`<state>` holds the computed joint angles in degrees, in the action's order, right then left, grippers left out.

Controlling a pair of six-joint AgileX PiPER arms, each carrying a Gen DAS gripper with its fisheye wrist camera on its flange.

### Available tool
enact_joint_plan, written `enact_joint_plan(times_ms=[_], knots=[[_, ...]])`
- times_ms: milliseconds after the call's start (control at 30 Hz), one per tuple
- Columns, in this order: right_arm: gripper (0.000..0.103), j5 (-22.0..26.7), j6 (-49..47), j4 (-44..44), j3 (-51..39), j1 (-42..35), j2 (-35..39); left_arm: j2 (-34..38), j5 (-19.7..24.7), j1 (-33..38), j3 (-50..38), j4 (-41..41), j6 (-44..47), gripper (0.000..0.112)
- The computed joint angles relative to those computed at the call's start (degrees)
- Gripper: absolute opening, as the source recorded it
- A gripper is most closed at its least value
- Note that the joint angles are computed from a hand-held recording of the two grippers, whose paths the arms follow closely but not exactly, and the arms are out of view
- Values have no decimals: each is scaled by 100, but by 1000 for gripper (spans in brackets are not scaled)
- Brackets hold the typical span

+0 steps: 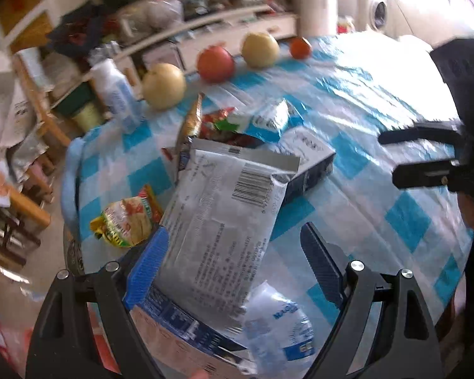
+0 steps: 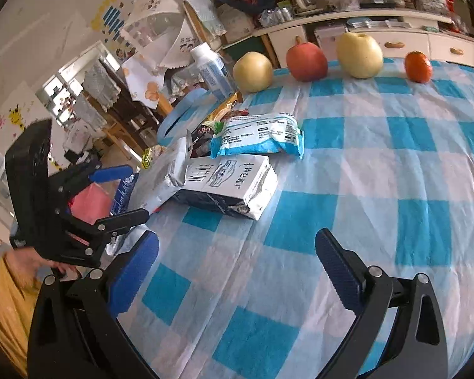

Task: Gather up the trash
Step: 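Grasp the white printed snack bag with the left gripper while right approaches the milk carton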

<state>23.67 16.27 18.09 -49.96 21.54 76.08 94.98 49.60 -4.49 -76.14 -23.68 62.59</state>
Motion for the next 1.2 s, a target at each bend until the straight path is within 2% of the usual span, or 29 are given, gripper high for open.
enact_joint_plan(times_ms=[167,200,267,400,700,933,967,1067,1200], knots=[[98,-74,-1023,807,-131,-289,368,530,579,42,-741,255,-53,86],[98,-70,-1244,934,-196,-334,469,731,929,123,-1036,159,-34,86],[98,-45,-1544,1088,-315,-386,630,948,1237,195,-1309,93,-50,86],[98,193,-2247,1590,-596,-476,934,1234,1387,196,-1658,172,-47,88],[98,442,-2270,958,-1146,-354,1322,1487,1239,-157,-1921,872,-84,90],[98,549,-2362,639,-1492,-381,1625,1816,1206,-187,-2164,915,-368,90],[98,556,-2365,604,-1530,-388,1665,1827,1138,-199,-2118,925,-406,90],[98,602,-2684,901,-1609,-464,1792,1617,560,-313,-1648,1028,-447,90],[98,664,-2940,1018,-1717,-426,1940,1440,445,-282,-1410,700,-459,81]])
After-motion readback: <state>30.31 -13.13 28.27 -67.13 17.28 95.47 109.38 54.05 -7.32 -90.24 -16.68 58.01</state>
